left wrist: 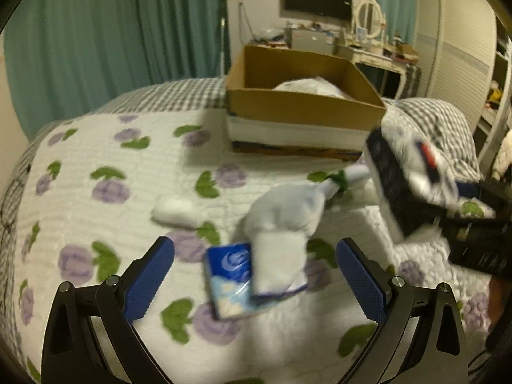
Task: Organize soft objects
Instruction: 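Grasp a white sock with the left tool while the right tool grasps the floral tissue pack, then carry the sock with the left tool into the box while the right tool releases the tissue pack there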
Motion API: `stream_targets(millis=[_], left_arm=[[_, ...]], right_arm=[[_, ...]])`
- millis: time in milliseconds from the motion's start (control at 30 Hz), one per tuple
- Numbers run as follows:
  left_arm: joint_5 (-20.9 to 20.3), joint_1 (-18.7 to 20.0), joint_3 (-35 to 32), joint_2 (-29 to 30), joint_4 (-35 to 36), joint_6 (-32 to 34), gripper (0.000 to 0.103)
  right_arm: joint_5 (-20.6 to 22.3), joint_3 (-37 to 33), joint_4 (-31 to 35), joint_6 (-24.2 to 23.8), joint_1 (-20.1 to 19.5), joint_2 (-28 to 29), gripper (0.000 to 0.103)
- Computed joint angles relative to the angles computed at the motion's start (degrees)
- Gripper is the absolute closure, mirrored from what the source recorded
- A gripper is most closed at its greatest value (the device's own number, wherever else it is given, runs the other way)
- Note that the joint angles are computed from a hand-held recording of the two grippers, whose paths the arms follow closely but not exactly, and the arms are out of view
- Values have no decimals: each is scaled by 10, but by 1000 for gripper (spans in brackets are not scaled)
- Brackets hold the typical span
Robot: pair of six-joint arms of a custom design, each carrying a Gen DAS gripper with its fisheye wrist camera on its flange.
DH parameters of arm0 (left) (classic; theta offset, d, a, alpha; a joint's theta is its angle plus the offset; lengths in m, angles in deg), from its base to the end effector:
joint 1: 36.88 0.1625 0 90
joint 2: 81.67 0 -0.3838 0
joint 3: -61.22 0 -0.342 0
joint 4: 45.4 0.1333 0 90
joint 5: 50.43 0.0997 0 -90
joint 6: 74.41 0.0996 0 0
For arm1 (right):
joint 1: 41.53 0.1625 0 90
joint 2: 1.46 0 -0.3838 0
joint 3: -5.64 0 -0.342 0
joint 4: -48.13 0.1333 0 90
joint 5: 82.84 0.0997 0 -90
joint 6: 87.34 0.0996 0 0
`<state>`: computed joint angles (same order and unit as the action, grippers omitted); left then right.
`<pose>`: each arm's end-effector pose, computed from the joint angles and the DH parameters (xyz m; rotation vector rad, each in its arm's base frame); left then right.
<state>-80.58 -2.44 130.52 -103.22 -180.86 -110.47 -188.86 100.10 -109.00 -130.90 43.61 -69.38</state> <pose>-0.4405 -0.5681 -0.0036 0.4036 2.1971 -0.8908 0.0556 -0.5951 0.3575 0.7100 -2.4170 0.7033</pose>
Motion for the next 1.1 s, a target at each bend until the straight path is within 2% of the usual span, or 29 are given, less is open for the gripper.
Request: stream_targets(millis=[67,133,233,367,433,467,533,633,767,967,1100], left_arm=[[-5,9,-53,30,12,22,5],[-13,21,-101,57,31,44,13],[-24,41,-167,92,77,51,19],[-55,62,-194,111,90,60,31],[-66,68,-193,115,71,71,41],[-66,68,-191,116,66,75,42],[-59,64,-181,113,57,81,52],[-54,56,-148,95,45,67,62],[-33,40,-121,74,65,39,66],[-25,8,-86,32,68,5,67],[-13,-16,-74,12,41,30,67]], right_arm=[[-3,-27,6,-1,5,7,31],[-8,-59,14,-7,9,18,31],[-11,-101,26,-20,6,39,31],[3,-112,31,-15,-15,51,31],[1,-116,46,-16,-21,58,31],[-6,-121,56,-17,-23,62,31],[-13,-124,59,-16,-26,66,31],[-6,-125,61,-8,-29,63,31],[-1,-104,49,-8,-31,45,31],[10,-66,39,-6,-16,-3,31],[24,-44,46,-4,2,-48,31]])
